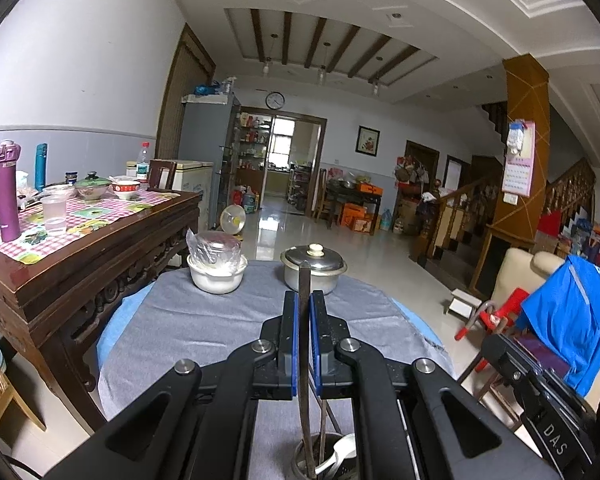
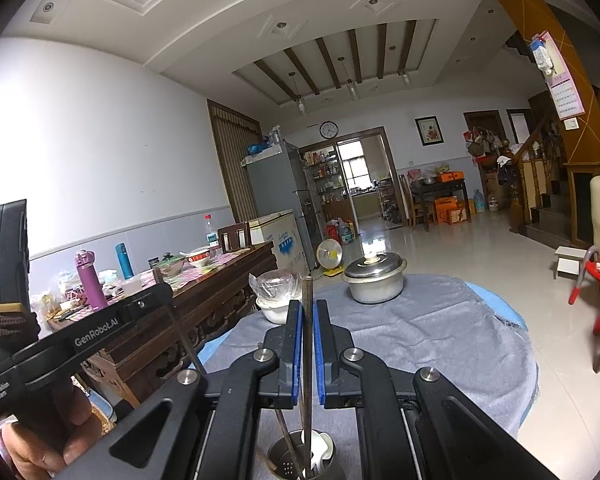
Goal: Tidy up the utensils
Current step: 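Open both grippers to release the chopsticks into the metal cup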
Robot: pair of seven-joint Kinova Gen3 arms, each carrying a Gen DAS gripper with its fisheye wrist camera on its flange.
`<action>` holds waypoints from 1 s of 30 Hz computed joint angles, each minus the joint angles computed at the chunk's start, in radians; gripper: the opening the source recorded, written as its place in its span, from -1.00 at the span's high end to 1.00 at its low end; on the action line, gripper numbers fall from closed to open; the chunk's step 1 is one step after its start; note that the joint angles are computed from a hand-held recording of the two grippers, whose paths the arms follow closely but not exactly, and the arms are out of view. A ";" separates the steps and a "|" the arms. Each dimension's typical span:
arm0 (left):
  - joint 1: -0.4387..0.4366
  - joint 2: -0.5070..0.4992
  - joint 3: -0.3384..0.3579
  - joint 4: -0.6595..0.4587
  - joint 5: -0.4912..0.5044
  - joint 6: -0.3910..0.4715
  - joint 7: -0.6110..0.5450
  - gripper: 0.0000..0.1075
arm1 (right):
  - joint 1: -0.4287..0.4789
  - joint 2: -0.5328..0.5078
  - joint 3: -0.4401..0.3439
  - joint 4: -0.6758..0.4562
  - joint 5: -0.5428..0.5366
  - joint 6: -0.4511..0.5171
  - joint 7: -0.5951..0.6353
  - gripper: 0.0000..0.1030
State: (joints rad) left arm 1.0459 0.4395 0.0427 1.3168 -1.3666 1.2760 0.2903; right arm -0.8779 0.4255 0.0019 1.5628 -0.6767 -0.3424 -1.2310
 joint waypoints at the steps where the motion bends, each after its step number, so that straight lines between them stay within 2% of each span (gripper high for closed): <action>1: 0.002 0.000 -0.004 0.006 -0.009 0.000 0.017 0.90 | -0.001 0.001 0.001 -0.002 -0.003 0.003 0.002 0.88; 4: 0.003 0.004 -0.007 0.015 -0.029 -0.001 0.049 0.90 | 0.003 0.009 -0.003 -0.005 0.002 0.006 -0.005 0.88; 9: -0.003 0.022 -0.007 0.005 -0.020 -0.007 0.040 0.90 | 0.002 0.015 0.001 -0.008 0.007 0.009 -0.014 0.88; 15: -0.013 0.032 -0.008 -0.009 0.012 -0.036 -0.016 0.89 | 0.014 0.016 -0.007 -0.013 0.027 0.027 -0.042 0.86; 17: -0.014 0.026 -0.009 -0.005 0.018 -0.052 -0.035 0.82 | 0.038 0.015 -0.031 -0.011 0.062 0.037 -0.081 0.84; 19: -0.005 0.022 -0.015 -0.001 0.012 -0.048 -0.036 0.51 | 0.068 0.012 -0.059 -0.005 0.109 0.038 -0.135 0.83; 21: 0.007 0.019 -0.021 0.006 -0.007 -0.032 -0.019 0.39 | 0.062 0.009 -0.050 0.009 0.118 0.017 -0.165 0.83; 30: 0.006 0.000 -0.004 0.025 -0.035 0.015 0.018 0.32 | 0.035 0.002 -0.004 0.017 0.061 0.006 -0.184 0.83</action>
